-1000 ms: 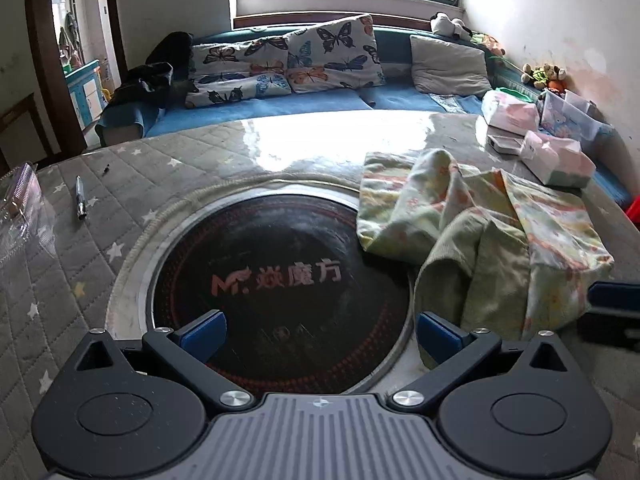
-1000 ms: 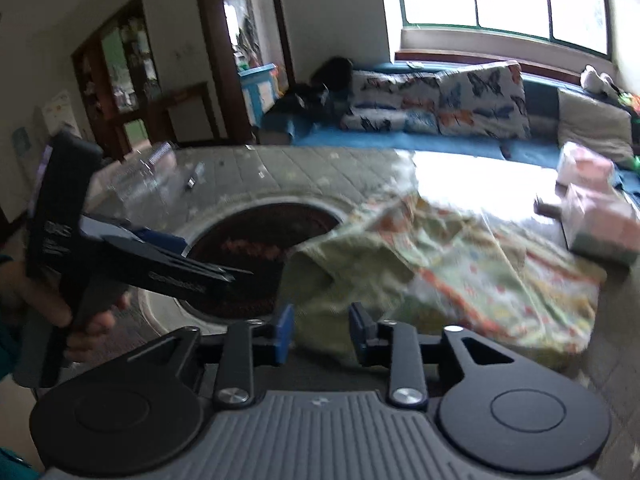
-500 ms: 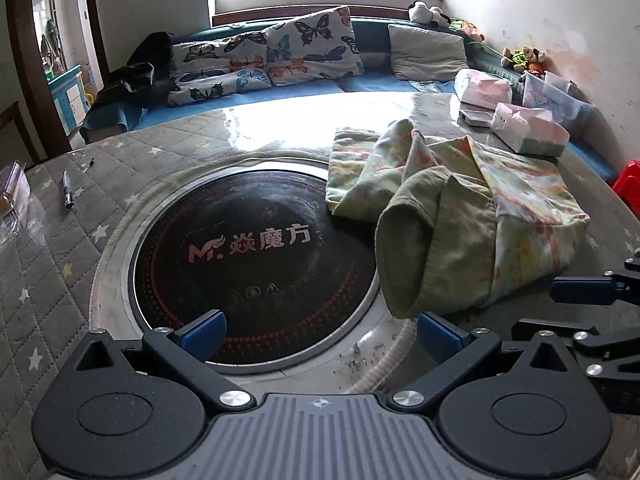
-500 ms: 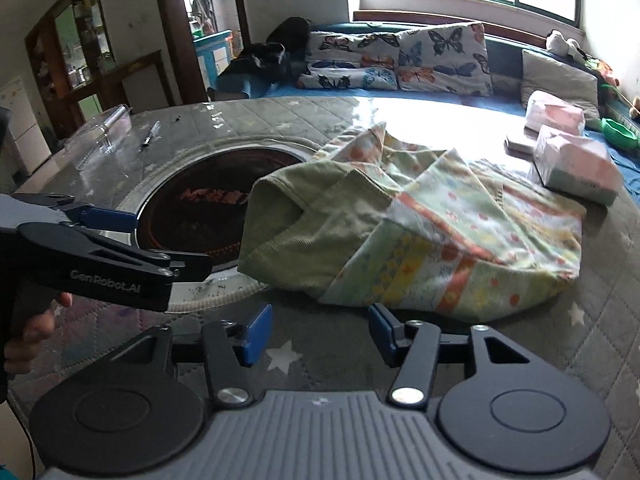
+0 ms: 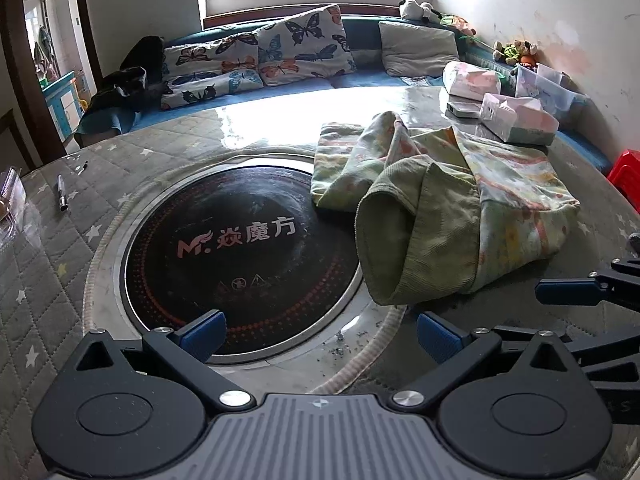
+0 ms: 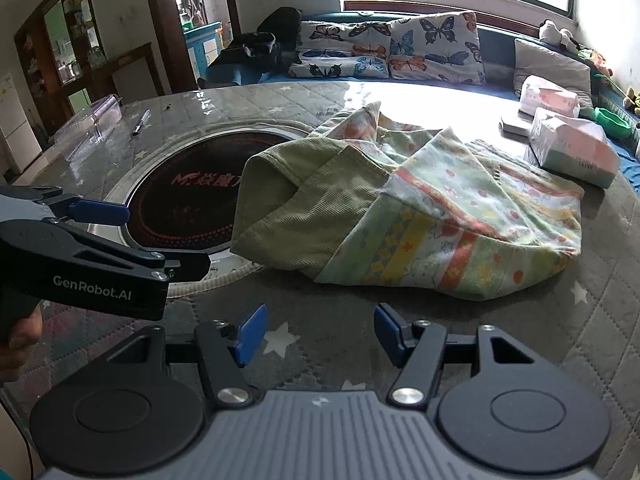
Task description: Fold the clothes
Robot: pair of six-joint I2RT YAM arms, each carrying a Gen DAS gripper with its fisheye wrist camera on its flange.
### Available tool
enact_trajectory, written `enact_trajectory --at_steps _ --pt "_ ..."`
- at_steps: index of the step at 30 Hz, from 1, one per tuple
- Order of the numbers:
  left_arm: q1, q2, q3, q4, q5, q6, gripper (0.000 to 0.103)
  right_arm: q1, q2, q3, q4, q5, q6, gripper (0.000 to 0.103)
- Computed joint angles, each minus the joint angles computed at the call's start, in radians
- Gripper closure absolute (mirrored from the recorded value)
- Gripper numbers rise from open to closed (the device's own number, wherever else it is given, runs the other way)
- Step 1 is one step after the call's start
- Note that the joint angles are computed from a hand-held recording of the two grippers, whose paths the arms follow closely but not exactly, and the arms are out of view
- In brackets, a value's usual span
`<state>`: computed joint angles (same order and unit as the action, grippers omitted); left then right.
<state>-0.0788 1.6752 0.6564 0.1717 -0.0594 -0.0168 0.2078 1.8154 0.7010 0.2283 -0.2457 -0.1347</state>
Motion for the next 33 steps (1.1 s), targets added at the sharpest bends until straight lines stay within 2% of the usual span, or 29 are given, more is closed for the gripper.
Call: enact_trajectory --at_steps 33 --pt "-0.017 0.086 0.094 -0.044 -0.016 -0.001 0.0 -0.026 0.067 0.075 -0.028 0.001 -0.012 0.037"
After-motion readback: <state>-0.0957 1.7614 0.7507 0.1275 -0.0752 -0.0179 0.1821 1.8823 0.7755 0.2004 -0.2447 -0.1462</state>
